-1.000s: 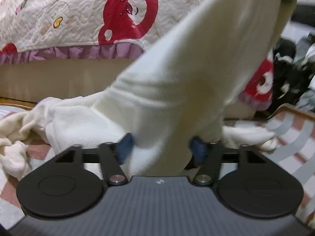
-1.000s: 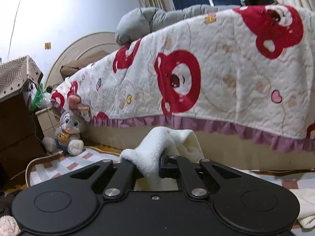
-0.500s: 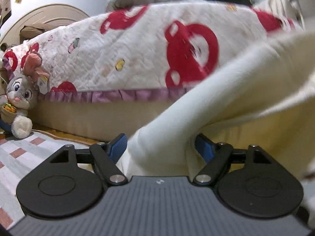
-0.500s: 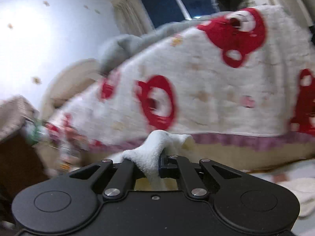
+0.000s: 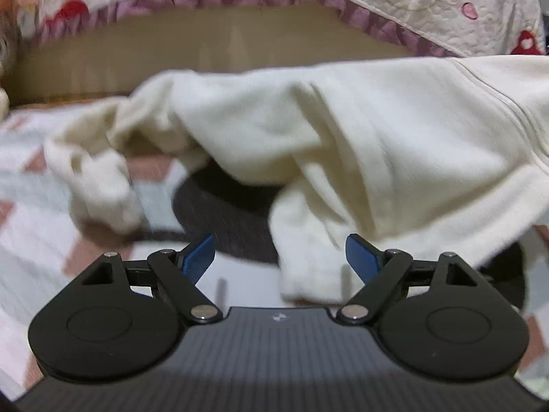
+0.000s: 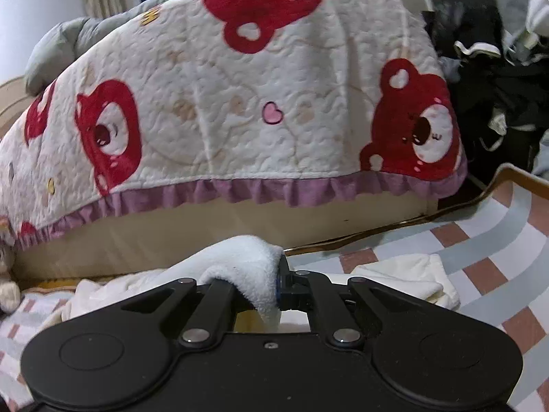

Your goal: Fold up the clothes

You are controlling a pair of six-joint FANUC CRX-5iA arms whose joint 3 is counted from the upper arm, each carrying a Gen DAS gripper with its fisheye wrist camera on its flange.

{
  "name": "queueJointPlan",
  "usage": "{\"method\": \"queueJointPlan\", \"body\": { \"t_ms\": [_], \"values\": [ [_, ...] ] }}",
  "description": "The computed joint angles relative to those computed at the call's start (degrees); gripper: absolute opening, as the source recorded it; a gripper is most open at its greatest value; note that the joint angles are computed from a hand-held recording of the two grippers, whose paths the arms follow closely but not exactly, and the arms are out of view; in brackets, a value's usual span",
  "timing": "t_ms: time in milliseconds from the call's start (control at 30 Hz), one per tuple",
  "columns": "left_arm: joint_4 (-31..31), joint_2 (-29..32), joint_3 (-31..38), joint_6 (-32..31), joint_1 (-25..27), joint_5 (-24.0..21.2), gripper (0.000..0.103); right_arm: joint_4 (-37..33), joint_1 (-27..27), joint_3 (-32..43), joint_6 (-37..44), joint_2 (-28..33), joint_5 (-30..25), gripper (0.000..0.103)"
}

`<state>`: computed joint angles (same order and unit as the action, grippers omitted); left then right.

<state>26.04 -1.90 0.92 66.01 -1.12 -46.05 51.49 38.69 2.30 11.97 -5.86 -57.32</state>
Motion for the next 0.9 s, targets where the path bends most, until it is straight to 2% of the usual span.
{"method": "queueJointPlan", "body": {
  "t_ms": [67,133,167,200,267,300,500,533,567,600,633,700,800,867,900],
  "values": [
    [6.28,-2.27,-4.4,-8.69,0.68,0.68,0.083,-0.01,-0.34,-0.42,-0.52,-0.13,0.58,0.005],
    [10.0,-3.68,-6.9,-19.13,0.05,0.64,0.084,-0.01,-0.45,-0.71,-0.57,-0.14,0.99,0.005],
    [9.32,-4.0,-6.85,-22.53,-0.75,0.18,0.084,-0.12,-0.55,-0.85,-0.77,-0.21,1.45,0.005],
    [5.64,-4.04,-5.97,-24.19,-2.03,0.15,0.086,-0.33,-0.68,-1.13,-1.17,-0.45,2.11,0.006],
    [-7.79,-3.46,-1.76,-22.95,-5.98,-0.74,0.086,-0.77,-0.88,-1.57,-1.75,-0.86,3.19,0.006],
    [-11.94,-3.25,-0.74,-22.57,-7.41,-0.45,0.085,-1.0,-0.92,-1.7,-1.75,-1.02,3.39,0.006],
    [-14.96,0.78,2.28,-15.16,-7.83,1.83,0.084,-1.8,-1.02,-2.45,-1.63,-1.75,4.13,0.006],
    [-14.05,2.06,3.58,-14.69,-7.33,0.95,0.081,-1.84,-1.05,-2.53,-1.59,-1.77,4.17,0.006],
    [-12.51,3.64,5.3,-14.82,-6.63,-0.74,0.063,-1.88,-1.07,-2.66,-1.57,-1.83,4.2,0.006],
    [-12.33,5.02,7.25,-14.15,-6.24,-2.34,0.025,-1.93,-1.09,-2.81,-1.42,-1.87,4.19,0.006],
    [-13.63,6.39,9.79,-12.74,-6.09,-3.86,0.006,-1.99,-1.11,-2.9,-1.13,-1.82,4.12,0.006],
    [-11.45,6.35,10.39,-12.67,-4.55,-1.72,0.007,-1.8,-0.94,-3.09,0.01,-1.62,3.43,0.006],
    [-8.7,2.46,8.99,-9.34,-1.23,5.83,0.007,-1.92,-0.34,-3.13,3.05,-1.35,1.96,0.011],
    [-3.08,-1.35,7.33,-10.85,2.09,8.59,0.007,-2.97,-0.02,-2.8,5.92,-1.27,1.51,0.013],
    [-0.1,-3.0,6.88,-11.84,3.79,9.33,0.007,-4.4,0.04,-2.22,8.17,-1.12,1.44,0.017]
  ]
}}
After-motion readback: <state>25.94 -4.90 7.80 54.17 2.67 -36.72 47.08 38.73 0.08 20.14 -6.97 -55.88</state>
